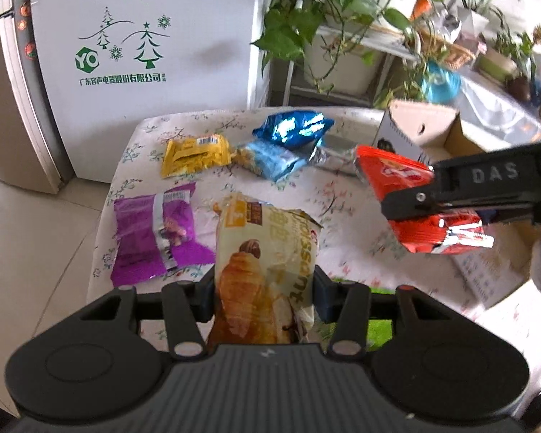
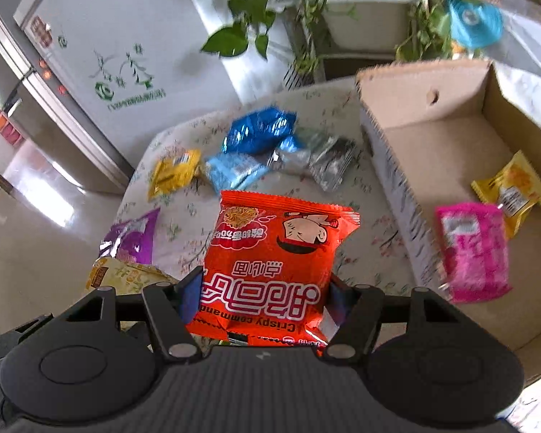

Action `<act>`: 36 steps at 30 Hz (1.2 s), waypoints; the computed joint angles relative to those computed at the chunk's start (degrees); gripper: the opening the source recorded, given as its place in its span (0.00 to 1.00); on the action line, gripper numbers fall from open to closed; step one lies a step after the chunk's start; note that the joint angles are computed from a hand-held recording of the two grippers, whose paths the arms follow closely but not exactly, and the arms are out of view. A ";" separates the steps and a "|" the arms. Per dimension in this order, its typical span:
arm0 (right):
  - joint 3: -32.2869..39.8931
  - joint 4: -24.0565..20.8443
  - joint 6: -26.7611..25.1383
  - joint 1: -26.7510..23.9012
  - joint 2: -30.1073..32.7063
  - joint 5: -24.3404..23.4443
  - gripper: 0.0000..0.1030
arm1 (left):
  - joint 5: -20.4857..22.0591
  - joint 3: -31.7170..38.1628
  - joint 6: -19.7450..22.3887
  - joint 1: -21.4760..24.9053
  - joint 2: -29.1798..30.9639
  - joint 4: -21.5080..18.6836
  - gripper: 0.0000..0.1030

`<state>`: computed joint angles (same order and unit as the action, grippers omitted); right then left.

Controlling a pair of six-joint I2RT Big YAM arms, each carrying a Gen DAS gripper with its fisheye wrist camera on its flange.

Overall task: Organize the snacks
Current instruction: 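Carry red packet with right tool to box while left tool carries croissant packet, then open right tool over box while left tool drops croissant packet inside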

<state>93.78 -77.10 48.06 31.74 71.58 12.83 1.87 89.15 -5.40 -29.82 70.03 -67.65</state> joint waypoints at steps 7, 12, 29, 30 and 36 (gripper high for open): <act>0.60 0.50 -0.77 -1.92 -3.50 3.22 0.71 | -0.19 3.61 -2.86 -3.43 1.70 0.48 0.48; 0.62 0.14 -0.87 -3.51 -6.04 5.76 0.71 | 0.20 6.23 -4.41 -6.68 3.38 1.52 0.48; -2.75 -1.82 3.36 -12.43 -14.68 11.61 0.71 | 1.97 16.49 -9.28 -16.98 12.33 3.70 0.48; -2.89 -2.21 3.82 -13.10 -14.89 11.57 0.71 | 2.03 16.73 -9.65 -17.50 12.68 3.84 0.48; -4.16 -3.63 6.96 -15.87 -15.65 10.17 0.71 | 3.45 19.14 -12.13 -19.91 15.86 4.01 0.48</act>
